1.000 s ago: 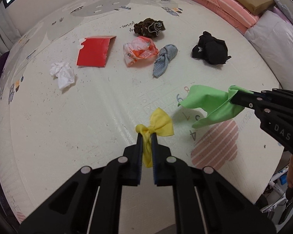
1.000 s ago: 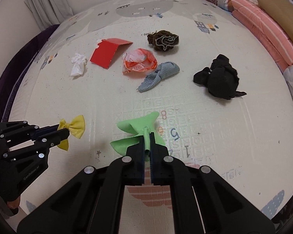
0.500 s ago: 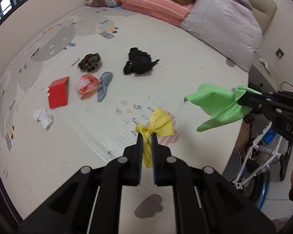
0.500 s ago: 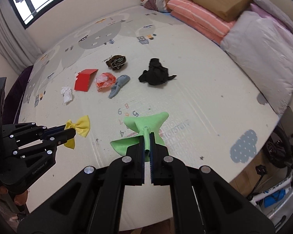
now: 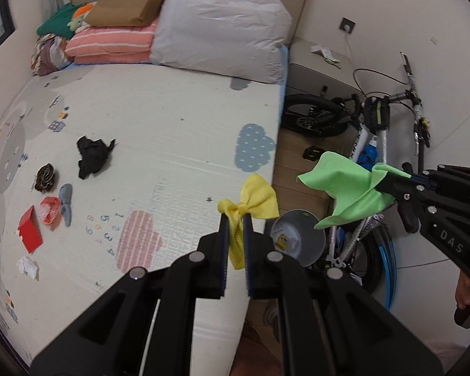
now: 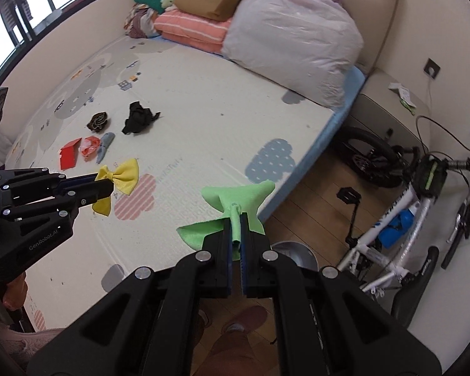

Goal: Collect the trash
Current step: 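Lift the green cloth and yellow bow and carry them toward the bin, then open the right tool over the bin while the left tool releases the bow inside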

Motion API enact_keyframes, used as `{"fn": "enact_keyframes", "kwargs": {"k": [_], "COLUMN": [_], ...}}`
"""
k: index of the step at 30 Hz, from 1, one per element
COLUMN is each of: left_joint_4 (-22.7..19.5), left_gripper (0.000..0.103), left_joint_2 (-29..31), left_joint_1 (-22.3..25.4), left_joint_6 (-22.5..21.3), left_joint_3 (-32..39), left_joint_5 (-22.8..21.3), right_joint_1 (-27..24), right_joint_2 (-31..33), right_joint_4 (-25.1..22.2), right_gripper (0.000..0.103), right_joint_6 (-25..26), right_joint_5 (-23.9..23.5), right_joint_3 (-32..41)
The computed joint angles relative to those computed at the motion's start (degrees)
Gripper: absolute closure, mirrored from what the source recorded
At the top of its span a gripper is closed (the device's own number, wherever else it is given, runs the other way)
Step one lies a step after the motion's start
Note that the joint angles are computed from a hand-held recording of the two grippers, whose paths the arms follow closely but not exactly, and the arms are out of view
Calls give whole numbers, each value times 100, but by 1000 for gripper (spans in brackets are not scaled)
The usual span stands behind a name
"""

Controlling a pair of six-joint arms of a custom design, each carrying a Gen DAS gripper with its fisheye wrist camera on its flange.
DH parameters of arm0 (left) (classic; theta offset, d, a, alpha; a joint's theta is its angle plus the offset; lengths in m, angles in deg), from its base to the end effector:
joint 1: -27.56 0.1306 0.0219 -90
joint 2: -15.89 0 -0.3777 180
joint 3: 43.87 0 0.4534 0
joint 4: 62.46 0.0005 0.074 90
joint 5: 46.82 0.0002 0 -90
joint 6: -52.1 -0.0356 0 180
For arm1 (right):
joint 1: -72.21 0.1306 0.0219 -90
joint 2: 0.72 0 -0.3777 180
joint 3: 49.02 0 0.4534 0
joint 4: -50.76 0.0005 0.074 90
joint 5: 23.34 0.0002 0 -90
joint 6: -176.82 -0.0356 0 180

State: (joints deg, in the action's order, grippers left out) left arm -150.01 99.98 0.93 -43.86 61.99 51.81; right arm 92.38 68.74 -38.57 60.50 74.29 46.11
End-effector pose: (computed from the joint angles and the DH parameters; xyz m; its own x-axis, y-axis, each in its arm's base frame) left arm 0.3985 -0.2063 0.5748 -0.7591 0.4955 -0.4222 0.5801 0.8091 -0.0935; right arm 0.3269 0.1145 0.5827 -0.8810 0.1445 -0.4505 0.1162 0.9891 0.0901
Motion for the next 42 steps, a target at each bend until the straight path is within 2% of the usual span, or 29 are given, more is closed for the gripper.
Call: {"fn": "enact_keyframes", "kwargs": {"k": [5, 10, 15, 23, 25, 29, 30, 42], "left_joint_4": [-89, -80, -56, 24, 35, 55, 57, 192], "left_gripper": [94, 94, 94, 94, 94, 94, 94, 94], "left_joint_2": [127, 298, 525, 888, 955, 1030, 1040, 1036], "left_joint_1": [-690, -1152, -1304, -1405, -1415, -1450, -1457, -1580], "left_joint_6": [296, 465, 291, -242, -320, -447, -474, -533], "left_joint_3": [157, 284, 314, 284, 278, 260, 249, -64], "left_joint_5": [-34, -91, -19, 28, 72, 99, 105, 152], "right_joint_1": [-630, -1138, -1478, -1759, -1784, -1807, -1804, -1936], "right_joint_2": [-685, -1054, -1237, -1398, -1417, -1488, -1510, -1790], "right_joint_4": [-332, -403, -329, -120, -88, -25, -13, -191], "right_gripper": [100, 100, 100, 99, 95, 74, 71, 71], "right_joint_6": [112, 306, 239, -340, -439, -615, -659, -774], "right_joint_5": [-189, -387, -650, -876, -911, -843, -809, -714], "right_joint_3": [-417, -727, -1140, -1882, -2016, -2223, -2260, -2514]}}
